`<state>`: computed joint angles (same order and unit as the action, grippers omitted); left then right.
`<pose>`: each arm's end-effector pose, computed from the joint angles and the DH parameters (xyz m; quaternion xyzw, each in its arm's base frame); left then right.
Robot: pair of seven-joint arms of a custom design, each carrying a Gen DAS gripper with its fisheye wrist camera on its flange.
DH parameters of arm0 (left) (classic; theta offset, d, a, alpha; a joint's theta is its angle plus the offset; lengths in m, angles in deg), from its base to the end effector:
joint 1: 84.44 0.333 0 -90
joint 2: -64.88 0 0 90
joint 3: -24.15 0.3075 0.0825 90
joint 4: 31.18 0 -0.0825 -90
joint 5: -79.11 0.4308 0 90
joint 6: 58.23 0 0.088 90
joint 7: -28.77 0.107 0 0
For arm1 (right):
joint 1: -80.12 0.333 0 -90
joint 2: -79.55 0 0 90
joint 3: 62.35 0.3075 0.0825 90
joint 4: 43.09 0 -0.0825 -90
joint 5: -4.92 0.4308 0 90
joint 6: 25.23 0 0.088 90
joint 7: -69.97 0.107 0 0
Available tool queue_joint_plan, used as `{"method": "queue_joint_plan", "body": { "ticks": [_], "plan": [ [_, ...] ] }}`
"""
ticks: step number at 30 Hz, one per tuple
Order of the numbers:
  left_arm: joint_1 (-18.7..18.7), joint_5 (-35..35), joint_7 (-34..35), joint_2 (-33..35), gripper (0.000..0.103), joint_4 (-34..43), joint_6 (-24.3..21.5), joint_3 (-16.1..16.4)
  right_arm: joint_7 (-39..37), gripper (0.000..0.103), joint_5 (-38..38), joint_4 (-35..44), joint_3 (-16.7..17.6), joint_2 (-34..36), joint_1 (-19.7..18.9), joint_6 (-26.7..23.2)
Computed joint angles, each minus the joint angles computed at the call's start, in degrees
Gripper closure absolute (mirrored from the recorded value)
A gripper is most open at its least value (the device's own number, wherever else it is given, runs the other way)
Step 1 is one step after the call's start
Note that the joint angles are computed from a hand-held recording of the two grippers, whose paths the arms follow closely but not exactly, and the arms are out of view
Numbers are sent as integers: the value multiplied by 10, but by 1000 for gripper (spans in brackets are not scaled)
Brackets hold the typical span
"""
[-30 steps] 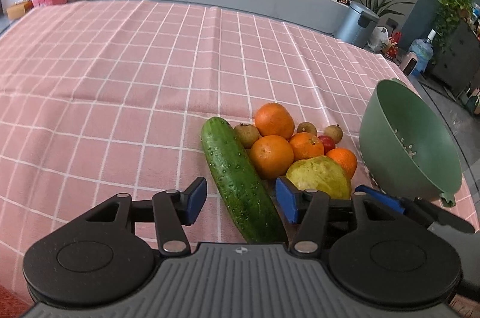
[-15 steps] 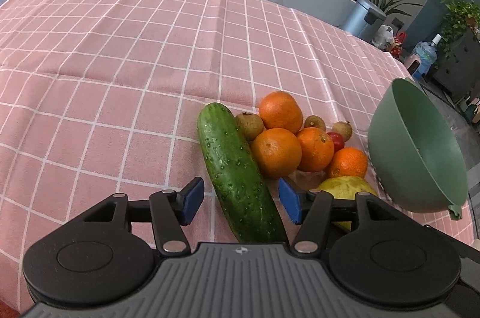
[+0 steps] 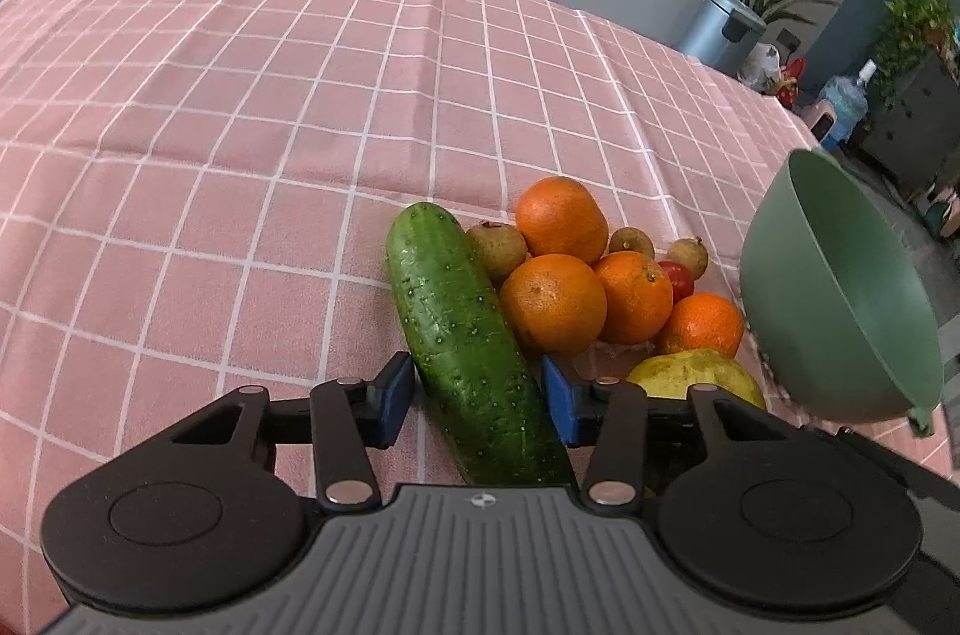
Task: Organize fruits
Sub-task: 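Grasp the cucumber with the left gripper while the right gripper grasps the yellow pear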
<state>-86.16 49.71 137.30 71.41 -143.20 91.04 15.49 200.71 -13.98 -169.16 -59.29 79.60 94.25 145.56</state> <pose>0.6551 -0.1069 0.4470 -0.6268 0.7110 -0.3114 0.0680 0.5808 0.2033 0.4359 -0.6170 0.6866 -0.1861 0.3366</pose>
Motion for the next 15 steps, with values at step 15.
{"method": "queue_joint_plan", "body": {
  "ticks": [15],
  "plan": [
    [-7,93,-87,-29,51,-4,-83,10,-91,42,72,-28,3,-42,9,-54]
  ]
}}
